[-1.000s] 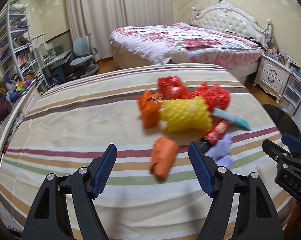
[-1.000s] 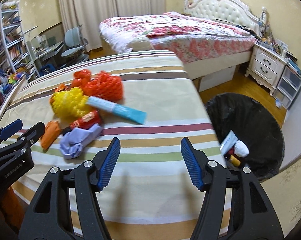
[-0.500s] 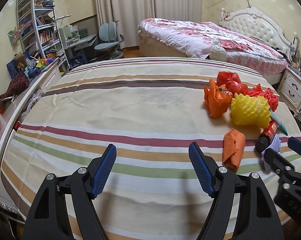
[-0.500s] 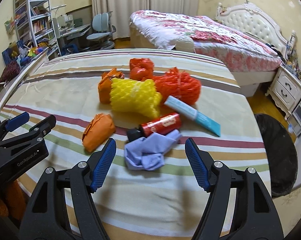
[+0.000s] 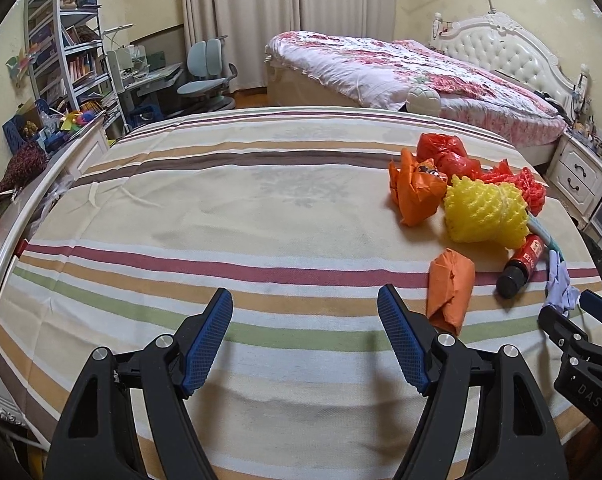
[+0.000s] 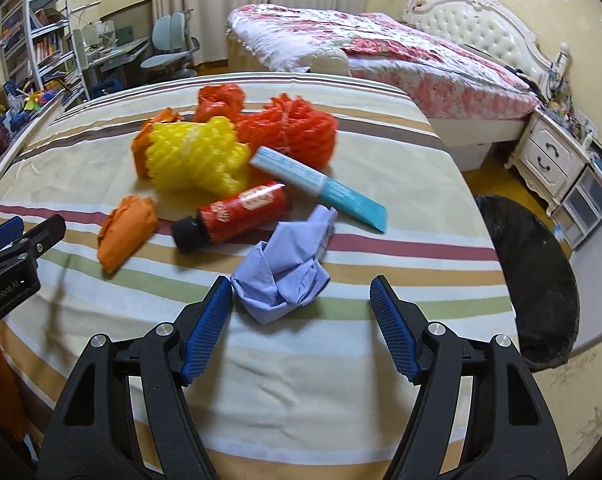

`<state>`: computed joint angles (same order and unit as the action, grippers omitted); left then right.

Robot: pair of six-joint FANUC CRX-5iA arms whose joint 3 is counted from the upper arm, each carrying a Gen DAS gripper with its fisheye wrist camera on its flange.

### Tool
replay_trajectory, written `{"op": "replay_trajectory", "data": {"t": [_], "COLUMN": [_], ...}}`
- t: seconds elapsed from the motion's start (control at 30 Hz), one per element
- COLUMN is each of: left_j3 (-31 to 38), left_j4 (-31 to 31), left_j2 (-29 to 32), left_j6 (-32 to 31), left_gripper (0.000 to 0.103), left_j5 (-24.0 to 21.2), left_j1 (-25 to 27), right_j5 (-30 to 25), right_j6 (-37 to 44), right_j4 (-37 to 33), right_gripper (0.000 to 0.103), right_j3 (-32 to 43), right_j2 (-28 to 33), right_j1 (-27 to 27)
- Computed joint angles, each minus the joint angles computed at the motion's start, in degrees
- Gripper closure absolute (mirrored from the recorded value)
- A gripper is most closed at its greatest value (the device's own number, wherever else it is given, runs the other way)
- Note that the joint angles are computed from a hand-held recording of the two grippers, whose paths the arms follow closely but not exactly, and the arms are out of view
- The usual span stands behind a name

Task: Collect trash
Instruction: 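Lower the right tool onto the lavender cloth and close on it, then close the left tool on the orange bag while the right tool holds the lavender cloth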

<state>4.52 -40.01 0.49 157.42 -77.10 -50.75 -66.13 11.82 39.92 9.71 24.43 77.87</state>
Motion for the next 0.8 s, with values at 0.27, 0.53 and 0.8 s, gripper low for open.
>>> {"op": "replay_trajectory", "data": {"t": [0.27, 0.53, 0.8], "left_j3": [1.29, 1.8, 2.36], "left_j4": [0.15, 0.72, 1.64], "left_j2": [1.3, 1.83, 2.45], "left_j6": [-1.09, -1.5, -2.9], "left_gripper": [0.03, 0.03, 0.03], "left_j5": [0.3, 0.84, 2.34], "left_j1": [-0.83, -0.98, -0.86], "right_j5": [2.32, 3.36, 3.79], "right_j6": [-1.03, 0.01, 0.71], "right_j4": [1.09, -0.67, -1.27], "right_gripper": [0.033, 0.045, 0.066], "right_j3": [-1.03, 0.61, -1.88], "right_j2": [-1.01, 0.39, -1.72], "right_j1": [-0.26, -1.69, -1.27]}}
